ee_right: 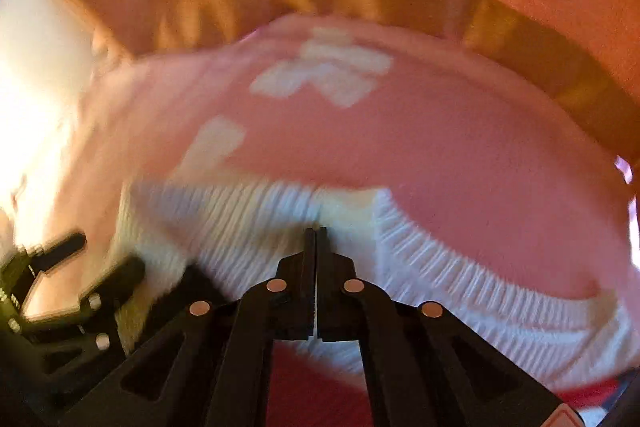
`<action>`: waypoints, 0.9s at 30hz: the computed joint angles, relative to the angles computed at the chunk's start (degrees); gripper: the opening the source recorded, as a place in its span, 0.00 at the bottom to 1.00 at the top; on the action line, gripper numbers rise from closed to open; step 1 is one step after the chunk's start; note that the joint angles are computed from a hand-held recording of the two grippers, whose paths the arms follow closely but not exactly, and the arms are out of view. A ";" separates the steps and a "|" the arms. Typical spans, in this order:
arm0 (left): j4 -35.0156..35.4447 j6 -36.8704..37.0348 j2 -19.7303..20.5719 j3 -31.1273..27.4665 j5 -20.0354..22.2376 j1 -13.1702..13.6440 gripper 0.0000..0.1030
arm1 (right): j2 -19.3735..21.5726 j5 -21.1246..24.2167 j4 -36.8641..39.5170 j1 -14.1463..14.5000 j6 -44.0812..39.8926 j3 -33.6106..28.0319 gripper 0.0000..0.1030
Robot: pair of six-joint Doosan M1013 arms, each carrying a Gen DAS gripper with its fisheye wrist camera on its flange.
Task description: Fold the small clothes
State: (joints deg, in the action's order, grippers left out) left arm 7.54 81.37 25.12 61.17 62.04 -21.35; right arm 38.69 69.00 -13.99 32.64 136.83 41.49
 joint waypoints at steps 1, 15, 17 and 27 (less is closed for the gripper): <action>1.02 -0.17 -0.01 0.09 -0.39 -0.22 0.74 | -0.83 -1.56 1.55 -0.48 2.40 1.39 0.00; -9.31 6.30 -4.92 3.66 -2.17 -0.07 0.73 | -25.03 9.69 -23.07 7.41 26.66 32.39 0.47; -12.40 8.31 -5.32 4.26 -0.66 0.24 0.73 | -29.63 13.22 -19.67 7.46 35.01 38.48 0.47; -4.72 10.47 -7.78 9.47 -2.97 -2.88 0.73 | -33.26 5.89 -10.32 6.05 31.09 45.87 0.24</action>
